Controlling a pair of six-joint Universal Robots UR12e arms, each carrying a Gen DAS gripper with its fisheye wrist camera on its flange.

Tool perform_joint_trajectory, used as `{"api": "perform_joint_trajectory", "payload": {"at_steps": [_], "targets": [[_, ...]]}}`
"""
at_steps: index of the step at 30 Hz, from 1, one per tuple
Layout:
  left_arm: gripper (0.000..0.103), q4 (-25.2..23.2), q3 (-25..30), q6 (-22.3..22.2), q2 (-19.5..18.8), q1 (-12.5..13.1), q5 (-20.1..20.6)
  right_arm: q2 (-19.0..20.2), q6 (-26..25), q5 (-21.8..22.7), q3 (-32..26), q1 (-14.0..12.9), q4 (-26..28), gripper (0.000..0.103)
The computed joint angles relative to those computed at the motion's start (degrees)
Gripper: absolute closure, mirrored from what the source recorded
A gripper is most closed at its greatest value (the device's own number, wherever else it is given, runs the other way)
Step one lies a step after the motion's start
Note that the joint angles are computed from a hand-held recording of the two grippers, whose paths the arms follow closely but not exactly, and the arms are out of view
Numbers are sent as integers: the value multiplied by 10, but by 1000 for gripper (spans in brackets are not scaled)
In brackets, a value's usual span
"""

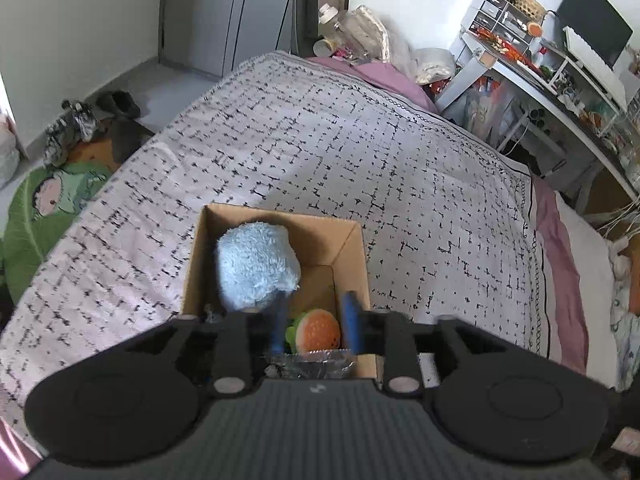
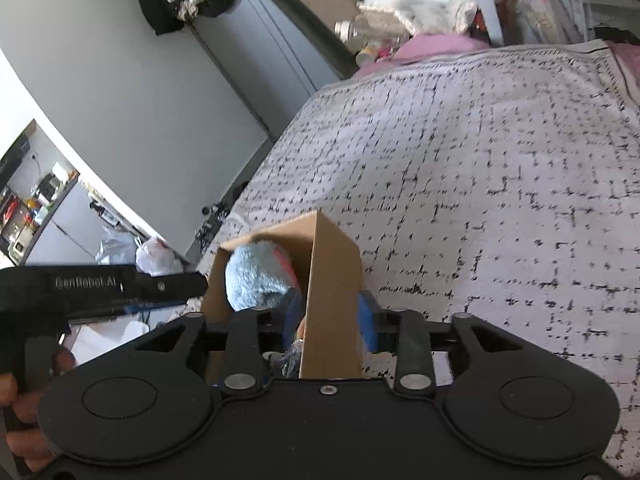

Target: Organize soft objects

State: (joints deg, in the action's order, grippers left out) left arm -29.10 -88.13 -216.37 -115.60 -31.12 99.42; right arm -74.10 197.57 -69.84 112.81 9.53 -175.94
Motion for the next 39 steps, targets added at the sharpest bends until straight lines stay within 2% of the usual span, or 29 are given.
{"api": "perform_joint_trajectory", "payload": {"at_steps": [1,2,4,9,11,13,21,34,39], "targets": [[52,1,-1,3,2,-4,12,-5,-3,-5,3,0,1,49],[48,1,-1,4,3,-7,20,-10,-5,-10,6,-1,2,41],[36,-3,-2,2,7,-12,31,-20,-9,-16,14,-5,-1,32],[20,-8,-6,2,16,-21,33,-42,-15,-42,27,-12,-4,17],[13,-13,-8,2,20,-25,37,-50,-17,-48,31,-15,-7,5],[11,-14,-12,0,24,-28,38,-57,-19,-60,35,-15,-10,0],[4,-30,-21,11,42,-49,71,-82,-42,-66,51,-19,-15,0],[2,-28,-42,-2,68,-73,119,-131,-75,-55,85,-29,-19,0],[2,-19,-49,-1,74,-86,137,-149,-86,-59,94,-30,-2,0]]}}
